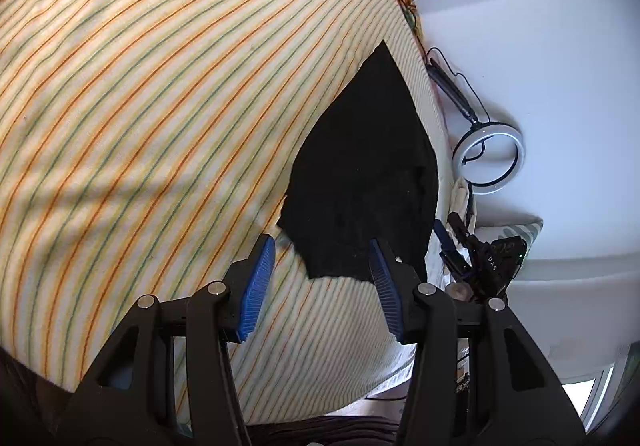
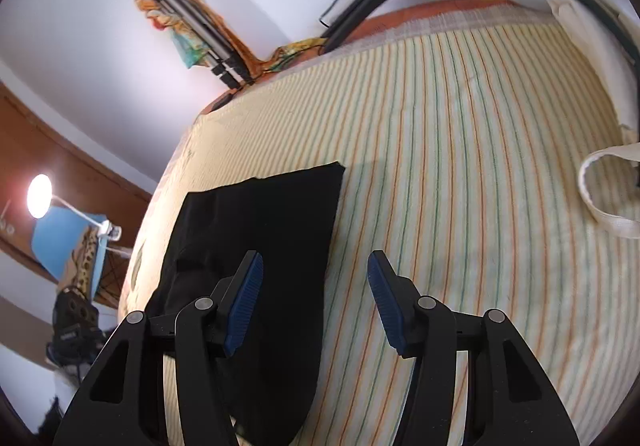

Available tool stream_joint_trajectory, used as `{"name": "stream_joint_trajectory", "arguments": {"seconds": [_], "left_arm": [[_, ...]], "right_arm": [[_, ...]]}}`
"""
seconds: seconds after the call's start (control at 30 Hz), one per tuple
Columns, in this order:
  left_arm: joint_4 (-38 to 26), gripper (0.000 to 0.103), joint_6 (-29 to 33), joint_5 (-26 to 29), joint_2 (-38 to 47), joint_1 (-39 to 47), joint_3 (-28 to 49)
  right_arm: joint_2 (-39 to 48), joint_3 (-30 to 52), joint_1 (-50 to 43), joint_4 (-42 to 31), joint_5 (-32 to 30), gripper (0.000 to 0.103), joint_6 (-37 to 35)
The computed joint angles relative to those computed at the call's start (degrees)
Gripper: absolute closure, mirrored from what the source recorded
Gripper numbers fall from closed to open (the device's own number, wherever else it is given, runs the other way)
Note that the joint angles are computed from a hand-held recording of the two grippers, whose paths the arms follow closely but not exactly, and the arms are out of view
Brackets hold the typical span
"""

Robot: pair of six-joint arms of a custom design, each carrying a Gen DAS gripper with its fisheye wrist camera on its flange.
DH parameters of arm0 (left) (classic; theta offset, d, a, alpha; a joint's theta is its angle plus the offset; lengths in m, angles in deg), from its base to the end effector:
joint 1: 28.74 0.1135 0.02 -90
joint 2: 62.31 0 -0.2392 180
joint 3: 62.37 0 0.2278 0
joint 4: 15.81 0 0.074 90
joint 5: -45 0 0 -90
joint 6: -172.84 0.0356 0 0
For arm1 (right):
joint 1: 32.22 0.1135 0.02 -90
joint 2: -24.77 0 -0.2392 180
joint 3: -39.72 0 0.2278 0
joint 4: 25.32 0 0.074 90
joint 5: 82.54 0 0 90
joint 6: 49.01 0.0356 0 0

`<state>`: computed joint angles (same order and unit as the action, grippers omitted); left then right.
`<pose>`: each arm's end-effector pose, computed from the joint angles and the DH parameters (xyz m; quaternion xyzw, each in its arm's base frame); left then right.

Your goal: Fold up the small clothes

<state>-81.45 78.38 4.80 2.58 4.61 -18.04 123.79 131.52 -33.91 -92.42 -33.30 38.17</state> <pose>0.1304 0.0533 0.1533 -0.2805 0.8622 -0.4000 0.1341 0.3113 0.0141 0.2239 -0.0567 0.9281 0.3397 0.1413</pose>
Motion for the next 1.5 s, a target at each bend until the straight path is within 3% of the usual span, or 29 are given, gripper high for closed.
{"name": "stream_joint_trajectory", "arguments": {"seconds": [0.17,0.37,0.53,0.63,0.73,0.8,0.87,1.17,1.3,1.5], "left_arm": [[8.2,0.054,-9.3,1.4,-0.5,-3.2,-2.1],[17.4,0.054,-21.1,-1.6,-2.8,-10.9,-3.4],[20.4,0.054,-23.6,-3.9,-3.1,-14.1,-3.2],[22.5,0.066,-25.3,-6.4,-2.7,-16.8,-3.5],[20.9,0.078,-24.6,-8.2,-3.9,-17.5,-3.4],[20.2,0.093,-24.5,-10.4,-4.2,-19.1,-2.9],[20.0,0.096,-24.7,-11.9,-5.5,-20.1,-3.1],[17.5,0.098,-26.5,-18.7,-16.5,-29.2,-1.3],[17.8,0.098,-29.7,-19.0,-18.1,-33.3,-0.4],[20.5,0.099,-35.3,-26.7,-17.4,-45.6,3.3]], "right_arm": [[3.5,1.0,0.0,2.7,-1.8,0.049,1.9],[7.4,2.2,0.8,7.2,-5.8,0.049,6.0],[9.5,3.2,3.0,9.6,-7.1,0.053,7.8],[9.9,3.0,3.9,10.6,-7.7,0.058,7.9],[10.7,3.6,4.1,9.9,-8.6,0.068,7.3],[10.8,4.1,4.9,8.9,-7.2,0.081,6.8],[10.6,4.9,5.6,8.0,-4.8,0.096,6.6],[6.0,11.2,7.5,2.3,2.3,0.1,3.7],[5.6,15.3,7.1,-2.1,3.5,0.101,0.9],[5.0,20.8,4.2,-7.6,4.3,0.101,-2.9]]}}
